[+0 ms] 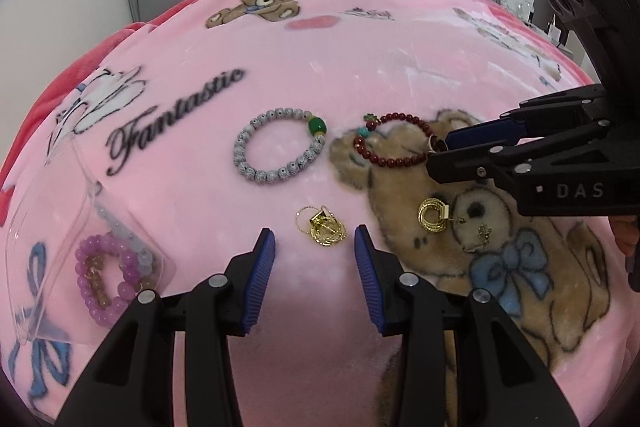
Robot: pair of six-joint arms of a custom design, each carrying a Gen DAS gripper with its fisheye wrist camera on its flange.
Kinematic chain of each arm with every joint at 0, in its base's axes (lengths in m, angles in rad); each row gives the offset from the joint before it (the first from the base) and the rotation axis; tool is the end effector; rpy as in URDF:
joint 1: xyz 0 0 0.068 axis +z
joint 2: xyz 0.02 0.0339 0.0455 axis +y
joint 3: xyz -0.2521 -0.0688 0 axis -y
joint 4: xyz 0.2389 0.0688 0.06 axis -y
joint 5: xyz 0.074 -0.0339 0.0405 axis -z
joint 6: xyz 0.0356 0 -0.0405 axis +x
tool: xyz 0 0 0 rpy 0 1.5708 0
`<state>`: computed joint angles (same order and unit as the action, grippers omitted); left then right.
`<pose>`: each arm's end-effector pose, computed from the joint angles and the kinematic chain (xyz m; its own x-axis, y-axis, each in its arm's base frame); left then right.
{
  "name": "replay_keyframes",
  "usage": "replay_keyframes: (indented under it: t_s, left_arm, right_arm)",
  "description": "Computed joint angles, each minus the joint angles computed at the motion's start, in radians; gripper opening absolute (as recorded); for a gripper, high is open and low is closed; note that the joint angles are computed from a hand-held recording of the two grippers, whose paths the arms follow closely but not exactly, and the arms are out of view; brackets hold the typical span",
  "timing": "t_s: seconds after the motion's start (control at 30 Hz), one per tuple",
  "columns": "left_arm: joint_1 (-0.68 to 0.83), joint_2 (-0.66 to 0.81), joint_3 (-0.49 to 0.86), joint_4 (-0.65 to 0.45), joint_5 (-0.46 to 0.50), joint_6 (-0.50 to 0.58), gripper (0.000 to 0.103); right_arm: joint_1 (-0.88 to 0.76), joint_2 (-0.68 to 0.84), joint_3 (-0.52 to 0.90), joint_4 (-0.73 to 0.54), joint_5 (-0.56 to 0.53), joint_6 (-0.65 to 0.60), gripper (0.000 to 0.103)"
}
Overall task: Organize jewelry
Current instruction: 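Grasp the silver ring with the right tool while the left tool grasps the gold pendant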
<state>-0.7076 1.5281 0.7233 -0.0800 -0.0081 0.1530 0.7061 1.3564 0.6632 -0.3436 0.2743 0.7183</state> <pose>0.2187 -0.1867 0.1500 -0.4827 0.6134 -0.6251 0.7282 0.6777 0.1027 0.1916 0.1507 0.1601 -0.8352 0.1204 -0.5367 0.0397 0.9864 0.1594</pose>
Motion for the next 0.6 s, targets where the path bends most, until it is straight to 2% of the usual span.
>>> replay_keyframes:
  t_s: [0.2, 0.23, 0.27, 0.33, 0.4, 0.47, 0.6]
  left_arm:
    - [-0.006, 0.014, 0.01, -0.002, -0.01, 0.002, 0.038]
    - [-0.005, 0.012, 0.009, -0.002, -0.007, 0.003, 0.035]
    - [-0.005, 0.009, 0.007, -0.001, -0.007, 0.003, 0.026]
    - [-0.006, 0.004, 0.003, 0.002, -0.011, 0.0, 0.019]
    - [-0.005, 0.001, 0.002, 0.003, -0.008, 0.0, 0.017]
    - [0.0, -0.003, 0.0, 0.005, 0.003, 0.0, 0.009]
    - [0.026, -0.018, -0.01, 0.016, 0.051, -0.005, 0.003]
  right_arm:
    - [-0.004, 0.002, -0.01, 0.018, 0.007, 0.006, 0.02]
    - [-0.005, 0.006, -0.007, 0.017, 0.007, 0.002, 0.019]
    - [0.0, 0.011, -0.002, 0.012, 0.014, 0.0, 0.019]
    - [0.005, 0.004, -0.005, 0.015, 0.019, 0.001, 0.019]
    - [0.008, -0.005, -0.007, 0.015, 0.02, 0.009, 0.019]
    - [0.014, -0.015, -0.009, 0.012, 0.023, 0.011, 0.019]
    - [0.032, -0.044, -0.013, 0.0, 0.045, 0.026, 0.019]
